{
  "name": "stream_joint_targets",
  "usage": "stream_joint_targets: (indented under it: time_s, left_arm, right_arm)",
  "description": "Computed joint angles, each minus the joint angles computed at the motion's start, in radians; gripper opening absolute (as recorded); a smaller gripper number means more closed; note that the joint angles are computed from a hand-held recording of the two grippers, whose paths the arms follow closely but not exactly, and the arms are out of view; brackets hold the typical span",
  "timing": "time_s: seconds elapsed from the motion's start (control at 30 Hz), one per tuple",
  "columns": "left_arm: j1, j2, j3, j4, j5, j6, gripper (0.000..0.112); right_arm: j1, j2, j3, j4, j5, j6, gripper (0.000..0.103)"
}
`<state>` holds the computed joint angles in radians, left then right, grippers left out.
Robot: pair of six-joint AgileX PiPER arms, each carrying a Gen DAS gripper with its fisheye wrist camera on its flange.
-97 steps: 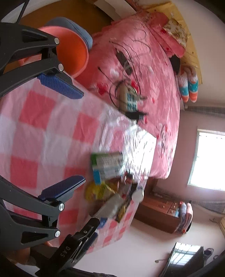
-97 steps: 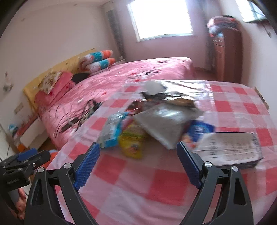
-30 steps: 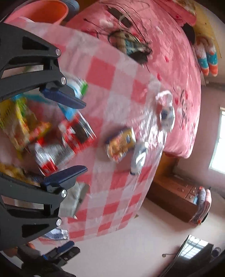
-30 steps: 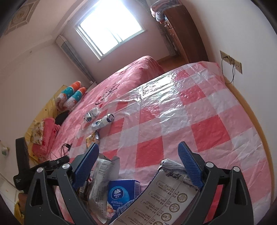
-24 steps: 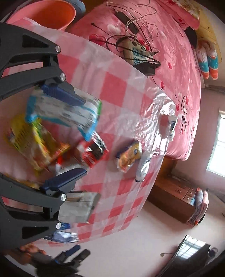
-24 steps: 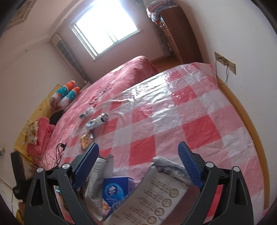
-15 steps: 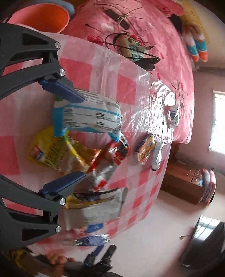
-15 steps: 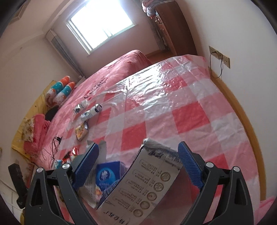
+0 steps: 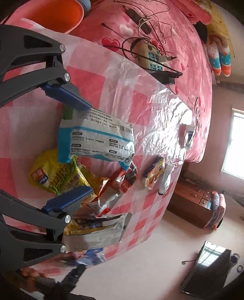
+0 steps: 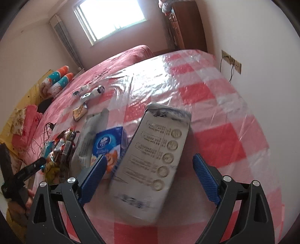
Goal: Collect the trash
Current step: 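Grasp the blue-white wet-wipe pack with the left tool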
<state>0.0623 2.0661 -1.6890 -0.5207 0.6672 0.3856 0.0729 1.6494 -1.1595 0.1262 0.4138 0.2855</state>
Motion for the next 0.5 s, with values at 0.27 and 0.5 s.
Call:
stream_joint_targets:
  time_s: [0.27, 0.5]
  left_arm:
    - [0.000, 0.047, -0.069, 0.002, 0.008, -0.015, 0.083]
    - [0.006, 0.091, -0.125, 0.037, -0.011, -0.036, 0.084]
  right_arm:
    - [0.042, 0.041, -0.061, -0.176, 0.036, 0.171, 0.089]
    - [0.084, 0.057, -0.071, -0.329, 0.054, 0.272, 0.058]
